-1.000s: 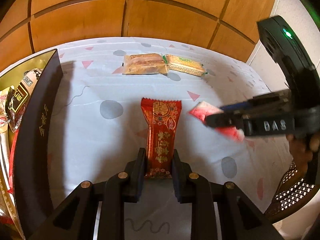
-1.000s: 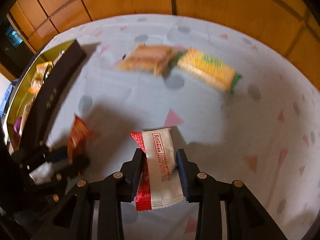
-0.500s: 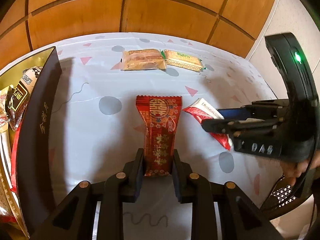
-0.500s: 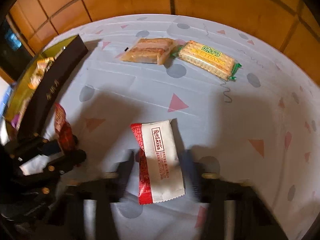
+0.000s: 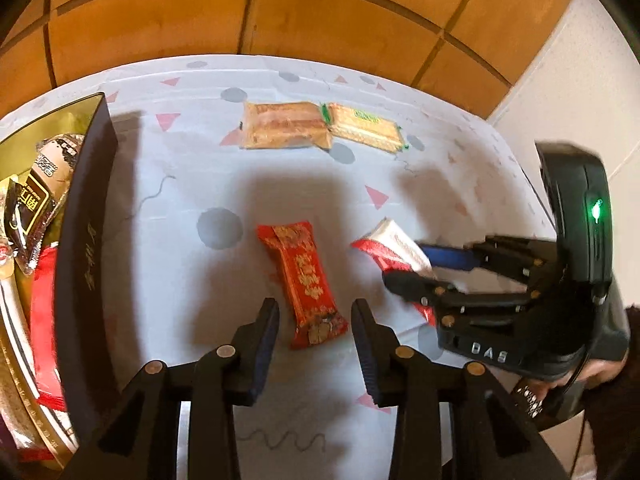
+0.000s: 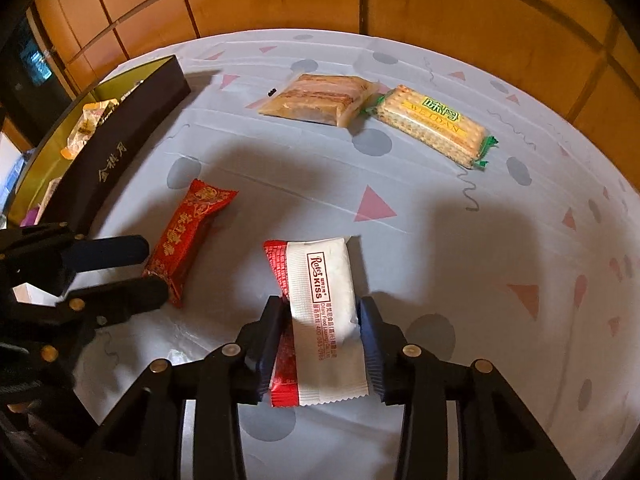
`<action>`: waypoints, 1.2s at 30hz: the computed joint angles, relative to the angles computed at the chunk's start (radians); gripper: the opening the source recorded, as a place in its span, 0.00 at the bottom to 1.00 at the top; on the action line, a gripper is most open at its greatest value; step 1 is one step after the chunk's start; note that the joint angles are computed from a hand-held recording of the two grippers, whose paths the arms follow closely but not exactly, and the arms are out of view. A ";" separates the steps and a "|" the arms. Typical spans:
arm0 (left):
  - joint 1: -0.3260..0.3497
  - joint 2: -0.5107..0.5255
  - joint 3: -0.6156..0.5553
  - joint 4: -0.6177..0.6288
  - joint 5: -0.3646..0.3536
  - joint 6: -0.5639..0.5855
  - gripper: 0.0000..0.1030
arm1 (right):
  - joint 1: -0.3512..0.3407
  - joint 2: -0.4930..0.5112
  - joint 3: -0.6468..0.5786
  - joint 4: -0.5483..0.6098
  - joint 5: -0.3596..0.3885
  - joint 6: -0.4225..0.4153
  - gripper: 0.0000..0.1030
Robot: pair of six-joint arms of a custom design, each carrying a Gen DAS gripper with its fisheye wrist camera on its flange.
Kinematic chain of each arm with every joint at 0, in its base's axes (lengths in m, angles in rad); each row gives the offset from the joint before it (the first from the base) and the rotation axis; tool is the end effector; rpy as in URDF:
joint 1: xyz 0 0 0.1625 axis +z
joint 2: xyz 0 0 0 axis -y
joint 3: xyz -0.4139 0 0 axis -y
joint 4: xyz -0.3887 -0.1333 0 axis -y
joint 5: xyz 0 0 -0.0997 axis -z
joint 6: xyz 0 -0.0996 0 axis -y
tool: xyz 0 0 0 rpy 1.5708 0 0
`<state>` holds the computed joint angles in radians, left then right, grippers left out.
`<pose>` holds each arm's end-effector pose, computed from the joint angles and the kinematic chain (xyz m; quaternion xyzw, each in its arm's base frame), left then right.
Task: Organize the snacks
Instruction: 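Carry the red packet toward the gold tin with the left gripper while the right holds the white-and-red packet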
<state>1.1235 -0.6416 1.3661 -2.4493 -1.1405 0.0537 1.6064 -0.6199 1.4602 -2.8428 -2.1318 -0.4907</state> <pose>-0.1603 -0.7384 0.0784 0.2255 0.9477 -0.1153 0.1941 0.1060 -0.7188 0.0786 0.1869 -0.9217 0.1395 0.3099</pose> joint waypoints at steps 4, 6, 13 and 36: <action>-0.001 0.037 -0.070 0.057 0.038 -0.045 0.37 | 0.002 0.004 -0.002 -0.002 -0.002 -0.005 0.40; -0.002 0.058 -0.107 0.088 0.048 -0.064 0.37 | 0.002 0.005 -0.004 -0.003 -0.002 -0.005 0.40; -0.012 0.104 -0.163 0.148 0.089 -0.080 0.37 | 0.003 0.008 -0.006 -0.007 -0.002 -0.019 0.42; -0.066 -0.058 0.150 -0.292 0.172 0.098 0.21 | 0.006 0.016 0.003 -0.051 -0.016 -0.081 0.42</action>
